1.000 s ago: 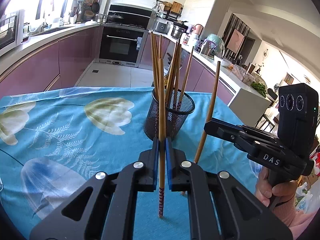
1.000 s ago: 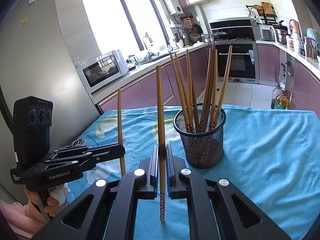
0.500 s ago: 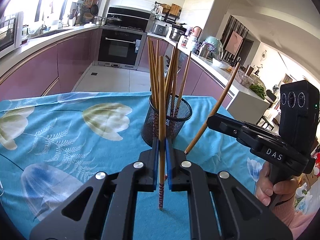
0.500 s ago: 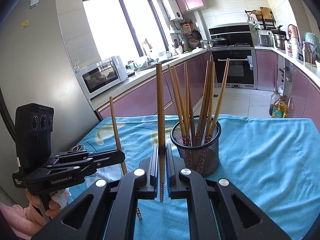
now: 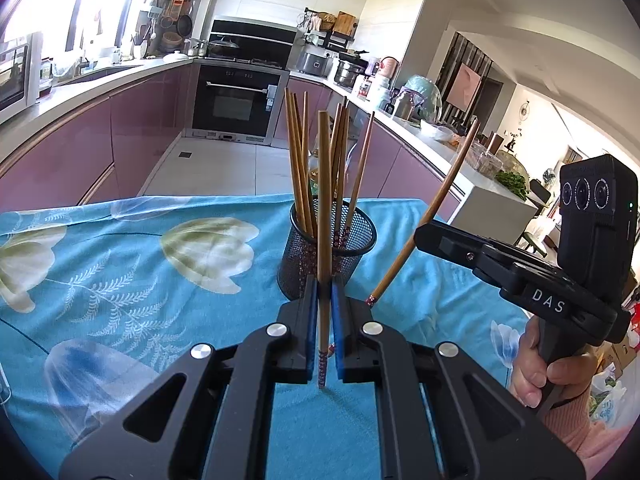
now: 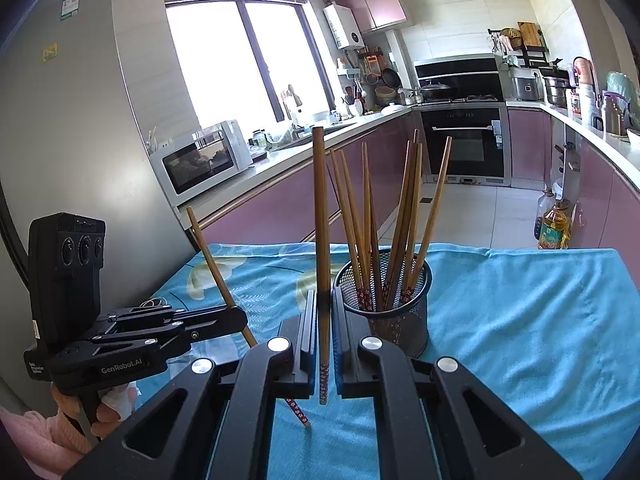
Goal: Organize utensils
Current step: 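Lower both chopsticks into the holder among the others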
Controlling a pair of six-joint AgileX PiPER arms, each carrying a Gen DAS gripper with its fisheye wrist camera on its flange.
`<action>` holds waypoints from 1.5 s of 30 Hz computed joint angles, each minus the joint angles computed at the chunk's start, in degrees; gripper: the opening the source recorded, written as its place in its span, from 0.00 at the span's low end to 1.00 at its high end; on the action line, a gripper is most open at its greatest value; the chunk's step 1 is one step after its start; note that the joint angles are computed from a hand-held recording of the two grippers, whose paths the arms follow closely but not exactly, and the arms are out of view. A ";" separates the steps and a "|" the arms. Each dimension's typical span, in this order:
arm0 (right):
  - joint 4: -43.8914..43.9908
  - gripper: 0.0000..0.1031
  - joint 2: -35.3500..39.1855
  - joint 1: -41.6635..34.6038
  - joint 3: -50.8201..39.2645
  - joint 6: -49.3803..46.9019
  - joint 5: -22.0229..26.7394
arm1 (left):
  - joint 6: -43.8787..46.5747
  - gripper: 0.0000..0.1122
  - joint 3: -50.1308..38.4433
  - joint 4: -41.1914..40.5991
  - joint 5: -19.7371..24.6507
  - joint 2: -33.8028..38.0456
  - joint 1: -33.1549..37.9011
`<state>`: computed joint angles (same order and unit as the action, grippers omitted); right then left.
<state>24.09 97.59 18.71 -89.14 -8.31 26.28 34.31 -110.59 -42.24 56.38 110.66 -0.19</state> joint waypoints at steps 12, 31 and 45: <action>0.02 0.06 0.07 -0.70 -0.82 -0.44 -0.15 | -0.42 0.07 -2.75 0.12 0.22 0.67 -0.29; -1.73 0.06 -0.03 -0.70 -2.20 0.28 -0.58 | -0.99 0.07 -5.75 0.13 0.57 1.31 -0.71; -2.21 0.06 -0.16 -0.91 -3.13 -0.23 -1.06 | -1.83 0.07 -9.66 0.22 1.36 2.06 -1.02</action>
<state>21.88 97.43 17.81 -92.28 -8.54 25.23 32.48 -120.25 -42.02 57.74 112.72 -1.22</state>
